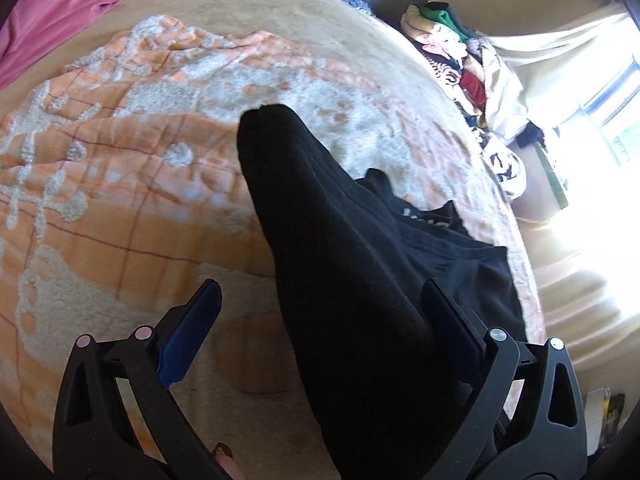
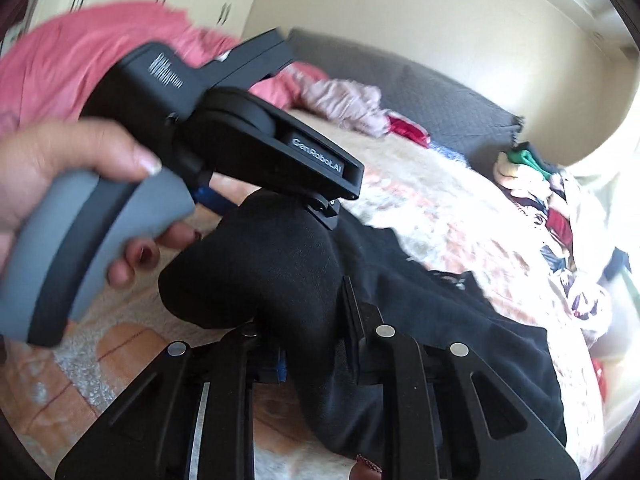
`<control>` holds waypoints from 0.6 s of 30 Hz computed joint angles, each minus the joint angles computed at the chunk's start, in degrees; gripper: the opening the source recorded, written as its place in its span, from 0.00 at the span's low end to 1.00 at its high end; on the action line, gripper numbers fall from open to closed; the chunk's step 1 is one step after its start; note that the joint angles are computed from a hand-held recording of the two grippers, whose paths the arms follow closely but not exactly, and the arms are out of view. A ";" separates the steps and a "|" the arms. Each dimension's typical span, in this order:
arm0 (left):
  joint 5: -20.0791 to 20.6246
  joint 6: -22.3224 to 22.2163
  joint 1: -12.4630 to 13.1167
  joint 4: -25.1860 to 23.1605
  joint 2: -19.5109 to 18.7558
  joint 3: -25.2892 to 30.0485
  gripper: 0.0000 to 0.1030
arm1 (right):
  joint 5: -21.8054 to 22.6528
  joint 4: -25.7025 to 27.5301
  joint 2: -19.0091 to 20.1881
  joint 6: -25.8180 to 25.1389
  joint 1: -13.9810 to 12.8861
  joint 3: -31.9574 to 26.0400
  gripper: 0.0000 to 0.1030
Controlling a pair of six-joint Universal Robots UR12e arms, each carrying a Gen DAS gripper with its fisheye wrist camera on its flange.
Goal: Fold small clothes
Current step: 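Lift the gripped end with both tools and fold it over the rest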
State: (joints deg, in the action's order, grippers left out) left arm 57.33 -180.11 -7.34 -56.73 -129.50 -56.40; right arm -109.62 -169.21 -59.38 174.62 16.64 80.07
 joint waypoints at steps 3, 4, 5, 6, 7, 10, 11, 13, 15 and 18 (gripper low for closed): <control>-6.34 0.34 -0.66 0.08 0.15 0.38 0.59 | -0.53 -3.39 -2.09 3.89 -0.78 2.95 0.19; -8.91 0.73 -1.07 -0.41 0.15 0.72 0.52 | -0.33 -4.01 -2.81 5.44 -1.14 3.84 0.19; -10.10 1.21 -1.53 -1.12 0.06 1.25 0.39 | -0.25 -4.61 -3.43 7.01 -1.53 4.72 0.19; -10.25 1.70 -2.13 -1.41 0.14 1.60 0.37 | -0.52 -5.39 -4.05 8.53 -1.86 5.67 0.19; -9.19 2.50 -2.98 -1.22 0.25 2.04 0.36 | -0.81 -6.32 -4.69 10.23 -2.11 6.67 0.19; -8.41 3.97 -5.05 -3.15 -0.27 4.28 0.32 | -1.44 -8.69 -6.62 15.70 -3.03 9.72 0.19; -7.85 4.45 -5.74 -4.03 -0.53 5.05 0.32 | -1.61 -8.92 -7.26 17.64 -3.34 10.67 0.19; -5.71 5.67 -7.38 -5.77 -1.19 6.70 0.32 | -0.72 -8.76 -8.66 22.12 -4.32 12.70 0.18; -3.27 6.78 -8.89 -7.42 -1.97 8.18 0.32 | 1.19 -8.65 -9.87 26.49 -5.52 14.58 0.18; -1.05 7.61 -10.32 -9.41 -3.18 9.97 0.32 | 4.85 -8.60 -11.59 33.45 -7.58 17.32 0.18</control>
State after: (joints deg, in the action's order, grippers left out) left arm 56.28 -172.50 -17.65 -66.13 -132.68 -46.42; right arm -104.77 -177.80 -70.97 208.07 9.06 97.39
